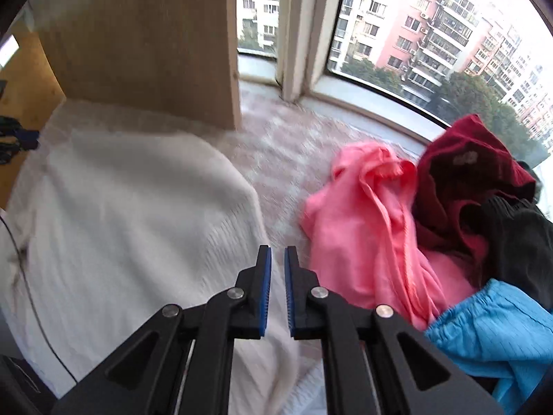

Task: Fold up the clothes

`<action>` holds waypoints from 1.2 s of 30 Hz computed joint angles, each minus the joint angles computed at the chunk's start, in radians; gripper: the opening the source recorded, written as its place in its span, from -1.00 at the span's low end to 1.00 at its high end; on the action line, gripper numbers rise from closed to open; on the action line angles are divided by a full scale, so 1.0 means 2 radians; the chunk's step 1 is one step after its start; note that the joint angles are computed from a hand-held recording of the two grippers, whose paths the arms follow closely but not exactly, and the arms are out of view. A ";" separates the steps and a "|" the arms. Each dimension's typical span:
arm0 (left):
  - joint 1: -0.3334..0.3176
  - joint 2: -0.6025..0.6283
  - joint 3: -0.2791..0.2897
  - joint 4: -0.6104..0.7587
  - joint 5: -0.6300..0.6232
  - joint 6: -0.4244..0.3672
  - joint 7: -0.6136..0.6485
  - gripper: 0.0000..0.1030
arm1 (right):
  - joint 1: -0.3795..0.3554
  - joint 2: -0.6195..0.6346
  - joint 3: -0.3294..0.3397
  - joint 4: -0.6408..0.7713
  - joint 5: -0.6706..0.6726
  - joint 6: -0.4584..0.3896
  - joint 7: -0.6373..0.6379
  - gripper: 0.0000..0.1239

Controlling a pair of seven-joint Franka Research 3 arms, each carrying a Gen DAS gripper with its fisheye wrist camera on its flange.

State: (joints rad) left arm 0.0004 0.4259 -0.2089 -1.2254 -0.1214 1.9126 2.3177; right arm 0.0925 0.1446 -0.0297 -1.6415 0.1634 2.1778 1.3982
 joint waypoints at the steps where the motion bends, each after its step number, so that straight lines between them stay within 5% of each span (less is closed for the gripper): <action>1: -0.002 0.013 -0.005 0.020 -0.008 -0.007 -0.001 -0.62 | -0.002 0.009 0.004 0.011 0.027 0.003 -0.004 -0.87; 8: -0.037 0.041 -0.020 0.014 -0.007 0.031 0.000 -0.59 | 0.019 0.116 0.020 0.088 0.057 0.050 -0.003 -0.87; 12: -0.040 0.026 -0.015 -0.041 0.020 0.044 0.011 -0.62 | 0.025 0.139 0.017 0.102 0.035 0.001 -0.005 -0.87; 15: -0.024 0.035 -0.021 -0.011 -0.013 0.003 0.012 -0.60 | 0.025 0.138 0.017 0.094 0.032 0.002 -0.018 -0.87; 21: -0.029 0.046 -0.025 0.016 -0.027 0.059 0.015 -0.61 | 0.029 0.148 0.017 0.109 0.031 -0.009 -0.015 -0.87; 33: -0.065 0.076 -0.023 0.033 0.049 0.051 0.089 -0.58 | 0.025 0.142 0.022 0.098 0.054 0.000 -0.016 -0.86; 36: -0.071 0.106 -0.022 0.086 0.046 0.013 0.079 -0.97 | 0.026 0.139 0.022 0.093 0.056 0.005 -0.017 -0.86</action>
State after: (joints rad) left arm -0.1406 0.6372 -0.2539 -1.0526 -0.0298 1.9388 2.4759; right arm 0.1453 0.4233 0.0147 -1.4558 0.2751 2.1874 1.3648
